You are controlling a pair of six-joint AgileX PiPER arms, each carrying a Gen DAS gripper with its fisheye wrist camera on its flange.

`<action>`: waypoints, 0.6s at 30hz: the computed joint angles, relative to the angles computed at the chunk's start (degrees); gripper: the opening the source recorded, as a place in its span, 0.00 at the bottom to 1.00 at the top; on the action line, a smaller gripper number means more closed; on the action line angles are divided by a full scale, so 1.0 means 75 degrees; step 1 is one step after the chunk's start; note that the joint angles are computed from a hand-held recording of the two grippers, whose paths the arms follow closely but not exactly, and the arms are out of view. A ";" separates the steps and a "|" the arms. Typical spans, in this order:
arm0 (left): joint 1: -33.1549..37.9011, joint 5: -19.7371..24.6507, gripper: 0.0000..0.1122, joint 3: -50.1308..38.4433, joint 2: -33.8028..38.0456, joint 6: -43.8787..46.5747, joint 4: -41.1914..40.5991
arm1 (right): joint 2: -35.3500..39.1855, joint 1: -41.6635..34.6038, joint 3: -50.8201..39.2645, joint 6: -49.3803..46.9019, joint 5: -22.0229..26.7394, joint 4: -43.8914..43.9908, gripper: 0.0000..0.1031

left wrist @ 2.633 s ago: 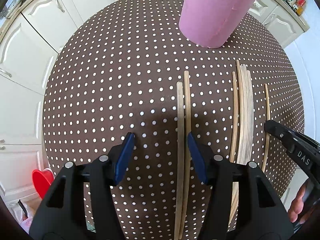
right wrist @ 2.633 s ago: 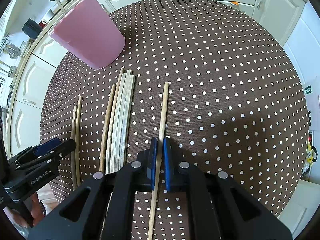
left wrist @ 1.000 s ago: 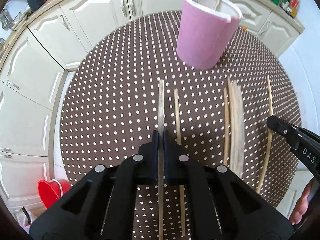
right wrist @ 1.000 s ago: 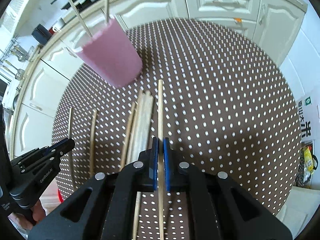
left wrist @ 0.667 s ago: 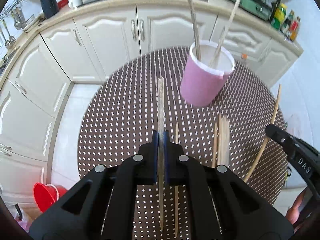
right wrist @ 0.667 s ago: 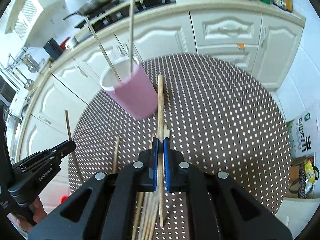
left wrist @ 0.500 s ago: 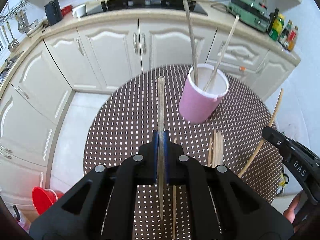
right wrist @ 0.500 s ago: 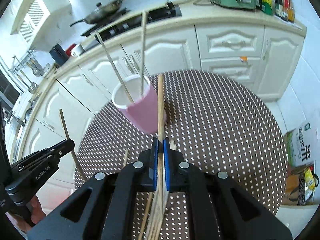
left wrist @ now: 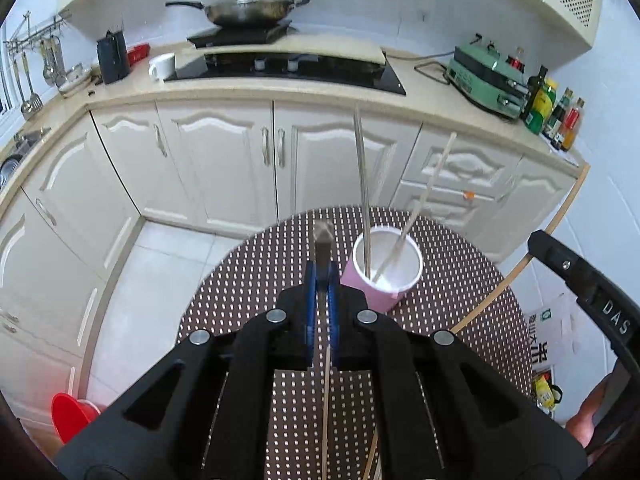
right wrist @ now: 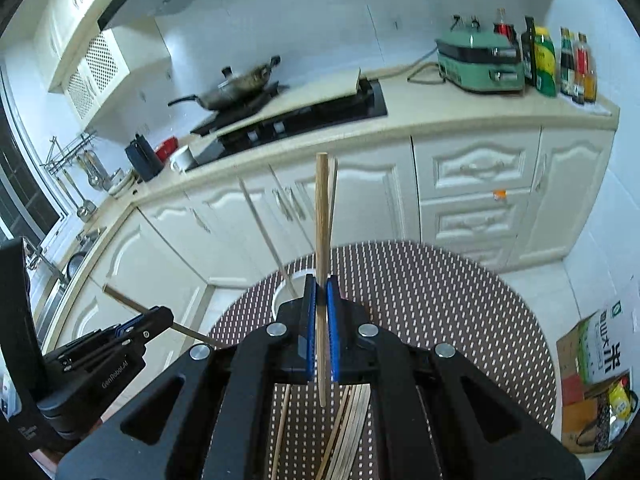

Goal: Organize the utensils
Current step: 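Lift both held chopsticks upright and carry them toward the pink cup, then lower the chopsticks into the pink cup and open both grippers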

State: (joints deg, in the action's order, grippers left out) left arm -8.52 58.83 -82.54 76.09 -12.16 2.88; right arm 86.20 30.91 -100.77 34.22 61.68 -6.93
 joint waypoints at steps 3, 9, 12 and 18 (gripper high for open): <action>0.0074 0.0064 0.05 -0.0358 0.0163 0.0076 -0.0085 | 0.0228 -0.0139 -0.0501 -0.0130 0.0063 0.0026 0.04; 0.0243 0.0261 0.05 -0.1214 0.0481 0.0284 -0.0274 | 0.0785 -0.0366 -0.1645 -0.0477 0.0345 0.0059 0.04; 0.0167 0.0299 0.05 -0.1619 0.0587 0.0351 -0.0131 | 0.1037 -0.0418 -0.2162 -0.0546 0.0512 0.0033 0.04; 0.0216 0.0647 0.05 -0.2643 0.0913 0.0743 -0.0501 | 0.1710 -0.0497 -0.3405 -0.0724 0.1020 -0.0031 0.04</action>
State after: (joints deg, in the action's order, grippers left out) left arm -6.91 63.68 -102.37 82.93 -6.59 -0.88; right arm 99.03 27.19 -126.30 28.78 69.33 -7.16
